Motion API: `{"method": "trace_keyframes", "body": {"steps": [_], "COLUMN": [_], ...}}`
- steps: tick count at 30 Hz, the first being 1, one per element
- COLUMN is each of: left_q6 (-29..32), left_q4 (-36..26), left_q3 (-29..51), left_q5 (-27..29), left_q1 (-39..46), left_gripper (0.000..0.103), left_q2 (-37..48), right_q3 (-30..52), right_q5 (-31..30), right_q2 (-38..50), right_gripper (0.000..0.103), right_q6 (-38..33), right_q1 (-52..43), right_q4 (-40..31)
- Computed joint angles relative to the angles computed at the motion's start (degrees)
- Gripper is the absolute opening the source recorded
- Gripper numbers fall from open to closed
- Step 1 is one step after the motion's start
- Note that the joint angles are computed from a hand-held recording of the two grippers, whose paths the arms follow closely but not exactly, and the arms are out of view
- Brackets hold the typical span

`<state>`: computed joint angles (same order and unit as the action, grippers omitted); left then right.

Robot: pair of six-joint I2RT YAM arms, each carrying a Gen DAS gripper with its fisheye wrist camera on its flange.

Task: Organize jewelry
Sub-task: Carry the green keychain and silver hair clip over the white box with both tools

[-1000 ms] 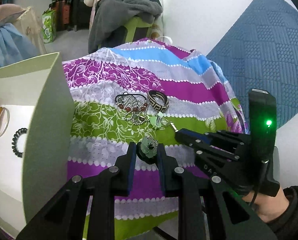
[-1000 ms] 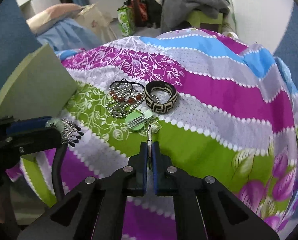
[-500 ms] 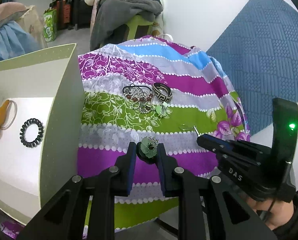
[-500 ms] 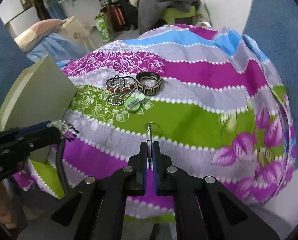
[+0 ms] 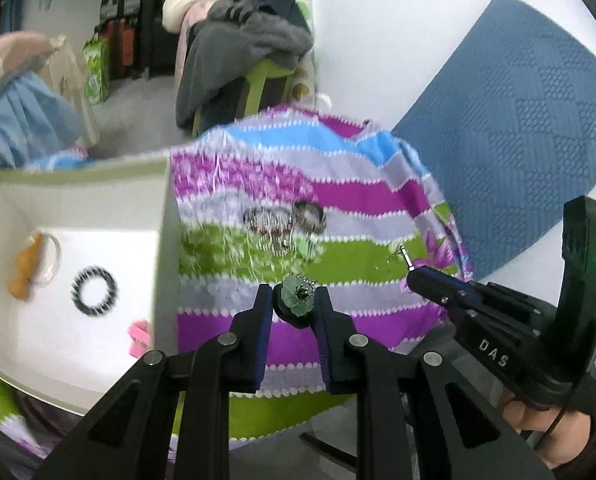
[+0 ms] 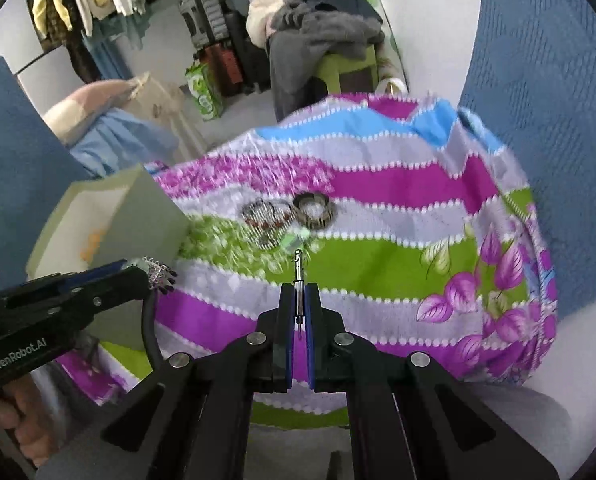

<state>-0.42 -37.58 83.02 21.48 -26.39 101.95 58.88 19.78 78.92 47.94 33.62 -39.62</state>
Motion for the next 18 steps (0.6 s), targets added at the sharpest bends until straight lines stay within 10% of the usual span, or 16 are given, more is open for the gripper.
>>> {"method": "trace_keyframes", "body": {"steps": [18], "left_q6": [11.3], "left_q4": [-19.5], "left_q3": [30.3], "left_q5": [2.7], "left_q1": [12.1], "left_gripper": [0.020], "left_q2": [7.3], "right_q3": [37.3], "right_q5": [7.6], "right_q2": [14.3], "right_gripper": [0.003], "right_q6": [-5.9], "right_q1": [3.4], "right_q4": [-15.4]}}
